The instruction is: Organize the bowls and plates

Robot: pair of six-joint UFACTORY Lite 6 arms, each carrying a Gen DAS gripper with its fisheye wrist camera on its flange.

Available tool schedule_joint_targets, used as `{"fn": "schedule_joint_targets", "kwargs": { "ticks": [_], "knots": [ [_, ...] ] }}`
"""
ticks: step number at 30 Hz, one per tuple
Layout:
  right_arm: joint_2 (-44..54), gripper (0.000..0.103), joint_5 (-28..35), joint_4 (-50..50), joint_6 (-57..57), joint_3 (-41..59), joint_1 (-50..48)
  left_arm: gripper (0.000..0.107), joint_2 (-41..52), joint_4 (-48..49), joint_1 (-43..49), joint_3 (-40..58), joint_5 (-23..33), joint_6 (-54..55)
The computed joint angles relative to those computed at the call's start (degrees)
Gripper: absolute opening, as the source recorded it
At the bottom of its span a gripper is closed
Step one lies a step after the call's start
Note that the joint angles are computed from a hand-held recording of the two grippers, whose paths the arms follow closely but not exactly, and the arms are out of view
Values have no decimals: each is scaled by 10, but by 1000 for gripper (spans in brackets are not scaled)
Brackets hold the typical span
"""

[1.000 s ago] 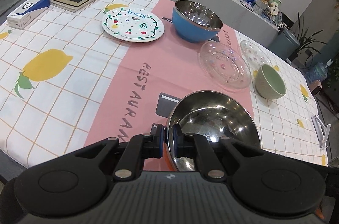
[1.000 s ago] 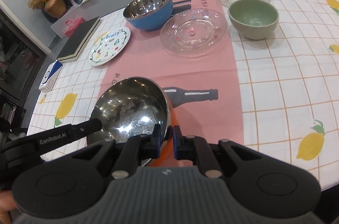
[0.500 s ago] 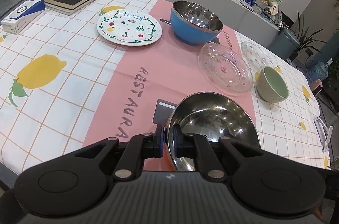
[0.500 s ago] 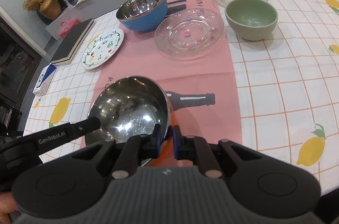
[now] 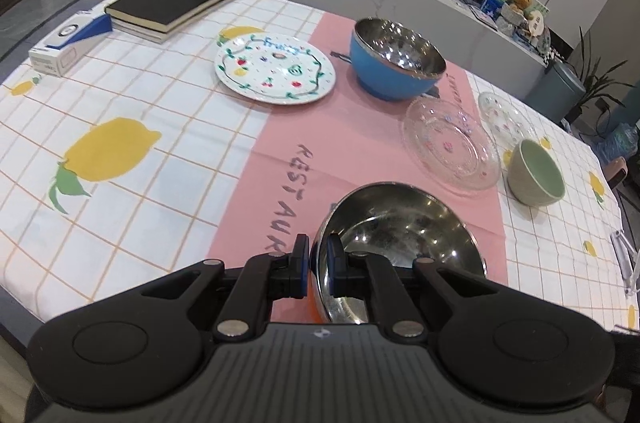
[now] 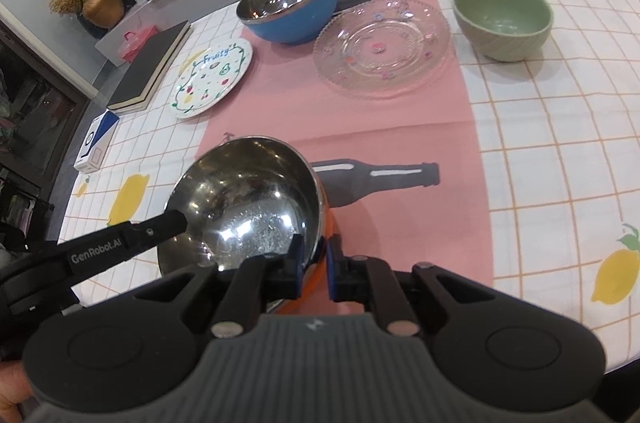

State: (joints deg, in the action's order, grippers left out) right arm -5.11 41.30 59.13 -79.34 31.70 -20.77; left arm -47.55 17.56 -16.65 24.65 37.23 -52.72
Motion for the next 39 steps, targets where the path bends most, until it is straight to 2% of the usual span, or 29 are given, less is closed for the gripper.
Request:
{"fn": "schedule_joint_targets", "kwargs": {
  "ticks": [6,12,15,18,19,21,25,32,37,39],
  "knots": [
    [-20,9,-11,9,6,-16,31,9,9,-35,46,-7,-8,60],
    [-25,10,-16,7,11,-17,38,9,-2,-44,51,-15,-11,68],
    [-31,11,-18,1,16,-19,40,16,0,-91,74,-13,-17,116],
    [-34,18,-11,-3,18,-18,38,24,2,-106,80,-9,-19,139],
    [-43,33,-15,-5,21,-21,39,31,2,-105,79,-6,-19,140],
    [-68,46,-27,-5,19,-31,43,38,0,-93,71,2,-14,135],
    [-110,45,-21,-3,4,-35,35,41,15,-80,70,45,4,158],
    [-91,45,15,-2,11,46,25,41,109,-175,129,187,10,356],
    [-27,45,5,5,46,154,55,41,211,-328,203,295,1,535],
    [8,45,1,2,66,204,69,41,261,-360,217,338,-5,574]
  ]
}}
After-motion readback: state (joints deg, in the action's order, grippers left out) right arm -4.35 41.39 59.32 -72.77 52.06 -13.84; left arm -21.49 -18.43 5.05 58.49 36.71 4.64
